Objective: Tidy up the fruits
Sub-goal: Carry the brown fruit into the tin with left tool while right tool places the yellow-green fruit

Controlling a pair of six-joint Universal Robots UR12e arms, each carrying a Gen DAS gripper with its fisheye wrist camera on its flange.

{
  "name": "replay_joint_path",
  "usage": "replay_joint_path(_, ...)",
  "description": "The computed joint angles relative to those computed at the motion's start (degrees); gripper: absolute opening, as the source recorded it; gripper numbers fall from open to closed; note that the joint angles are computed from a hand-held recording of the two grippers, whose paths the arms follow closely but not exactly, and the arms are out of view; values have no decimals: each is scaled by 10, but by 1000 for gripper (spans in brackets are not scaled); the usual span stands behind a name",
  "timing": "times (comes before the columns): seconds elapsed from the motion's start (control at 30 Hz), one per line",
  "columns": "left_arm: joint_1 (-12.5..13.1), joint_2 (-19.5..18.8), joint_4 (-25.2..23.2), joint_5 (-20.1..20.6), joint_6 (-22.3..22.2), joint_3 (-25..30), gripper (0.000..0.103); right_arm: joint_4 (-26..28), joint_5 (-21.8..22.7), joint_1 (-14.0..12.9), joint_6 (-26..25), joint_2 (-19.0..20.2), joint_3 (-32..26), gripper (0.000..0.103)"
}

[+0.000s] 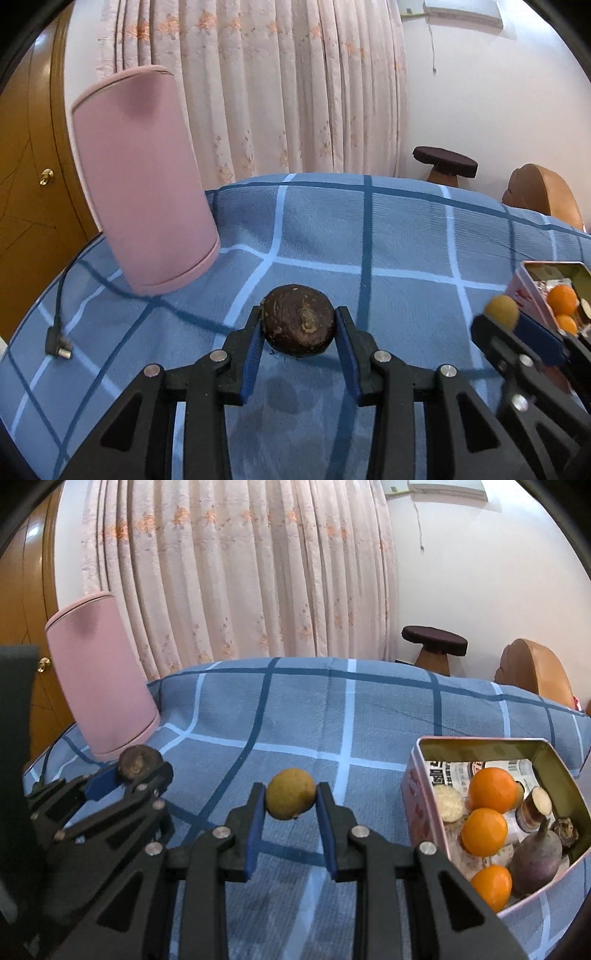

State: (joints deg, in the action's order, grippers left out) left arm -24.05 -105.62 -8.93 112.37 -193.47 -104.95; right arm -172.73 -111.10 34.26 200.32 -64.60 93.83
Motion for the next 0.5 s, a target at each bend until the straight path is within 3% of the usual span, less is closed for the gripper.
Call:
replay_joint_path(0.4, -29, 21, 36, 1, -19, -35, 40, -37, 2, 2, -15, -44, 69, 30)
replay_joint_path(0.5, -37, 20, 40, -10, -25, -34, 40, -62, -15, 3, -27, -55, 90, 30)
